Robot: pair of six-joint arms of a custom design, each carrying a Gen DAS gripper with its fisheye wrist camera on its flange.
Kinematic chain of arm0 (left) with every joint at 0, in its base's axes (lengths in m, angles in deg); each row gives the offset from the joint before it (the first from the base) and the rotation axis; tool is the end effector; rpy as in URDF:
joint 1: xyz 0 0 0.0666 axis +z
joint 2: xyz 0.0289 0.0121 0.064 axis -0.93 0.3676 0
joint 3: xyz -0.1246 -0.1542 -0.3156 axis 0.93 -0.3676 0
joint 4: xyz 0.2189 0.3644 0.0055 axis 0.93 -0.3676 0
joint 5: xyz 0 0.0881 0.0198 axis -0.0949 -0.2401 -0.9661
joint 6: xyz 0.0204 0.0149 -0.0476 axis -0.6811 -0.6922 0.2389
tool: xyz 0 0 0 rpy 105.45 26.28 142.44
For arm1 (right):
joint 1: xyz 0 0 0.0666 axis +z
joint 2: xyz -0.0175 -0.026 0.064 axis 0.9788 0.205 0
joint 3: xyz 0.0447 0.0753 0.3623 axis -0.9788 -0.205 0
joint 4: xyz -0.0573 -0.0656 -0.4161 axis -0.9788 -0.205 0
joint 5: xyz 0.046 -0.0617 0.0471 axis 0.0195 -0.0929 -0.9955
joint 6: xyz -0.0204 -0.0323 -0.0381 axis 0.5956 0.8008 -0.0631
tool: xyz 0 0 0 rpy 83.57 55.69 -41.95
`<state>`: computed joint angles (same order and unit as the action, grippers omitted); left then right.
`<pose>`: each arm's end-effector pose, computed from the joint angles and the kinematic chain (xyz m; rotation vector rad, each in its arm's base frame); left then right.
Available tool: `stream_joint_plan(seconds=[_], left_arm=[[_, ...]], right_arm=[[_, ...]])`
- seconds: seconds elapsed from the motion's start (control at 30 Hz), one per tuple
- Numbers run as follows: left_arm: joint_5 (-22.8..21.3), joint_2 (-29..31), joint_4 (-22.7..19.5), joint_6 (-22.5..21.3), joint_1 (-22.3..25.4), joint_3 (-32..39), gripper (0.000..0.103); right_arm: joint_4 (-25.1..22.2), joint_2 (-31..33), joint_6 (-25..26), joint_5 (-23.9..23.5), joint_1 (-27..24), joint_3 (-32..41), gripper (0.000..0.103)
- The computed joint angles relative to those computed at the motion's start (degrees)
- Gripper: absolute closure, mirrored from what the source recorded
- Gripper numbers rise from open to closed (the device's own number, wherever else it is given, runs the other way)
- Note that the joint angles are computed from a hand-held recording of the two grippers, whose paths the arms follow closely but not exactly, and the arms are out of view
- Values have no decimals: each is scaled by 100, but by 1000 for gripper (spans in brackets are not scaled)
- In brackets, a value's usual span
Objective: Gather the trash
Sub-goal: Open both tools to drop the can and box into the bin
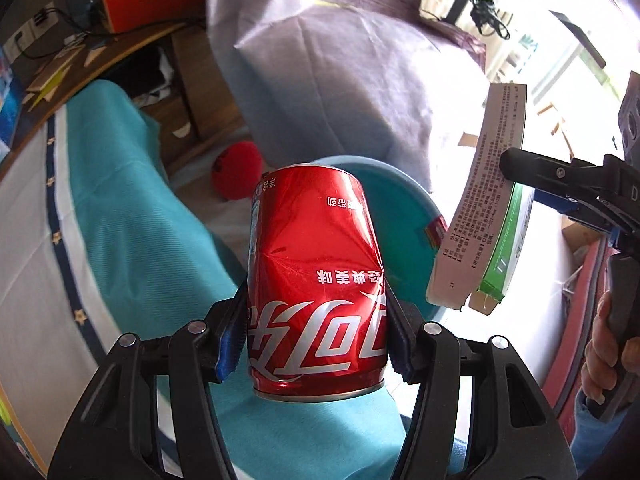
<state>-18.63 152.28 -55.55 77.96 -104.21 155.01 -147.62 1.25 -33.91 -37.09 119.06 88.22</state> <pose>0.4060 -0.2960 0.4220 0.6564 2.7147 -0.2921 0.3416 0.2860 0.4350 0.5939 2.5101 0.4858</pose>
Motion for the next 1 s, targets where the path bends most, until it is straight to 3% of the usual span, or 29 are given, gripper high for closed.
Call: stream_joint_plan(seconds=[0.1, 0.23, 0.43, 0.63, 1.0], left_arm=[[2, 191, -72, -10, -61, 85, 42], [-53, 292, -110, -9, -63, 99, 27], [-54, 218, -88, 53, 49, -14, 17], [-28, 115, -93, 70, 129, -140, 10], [128, -48, -144, 62, 218, -343, 8]], right_arm=[[9, -18, -27, -57, -69, -66, 25], [-6, 38, -2, -96, -109, -73, 25], [-15, 206, 60, -163, -95, 5, 25], [-128, 391, 121, -301, -88, 100, 24], [-369, 548, -197, -560, -26, 185, 20]])
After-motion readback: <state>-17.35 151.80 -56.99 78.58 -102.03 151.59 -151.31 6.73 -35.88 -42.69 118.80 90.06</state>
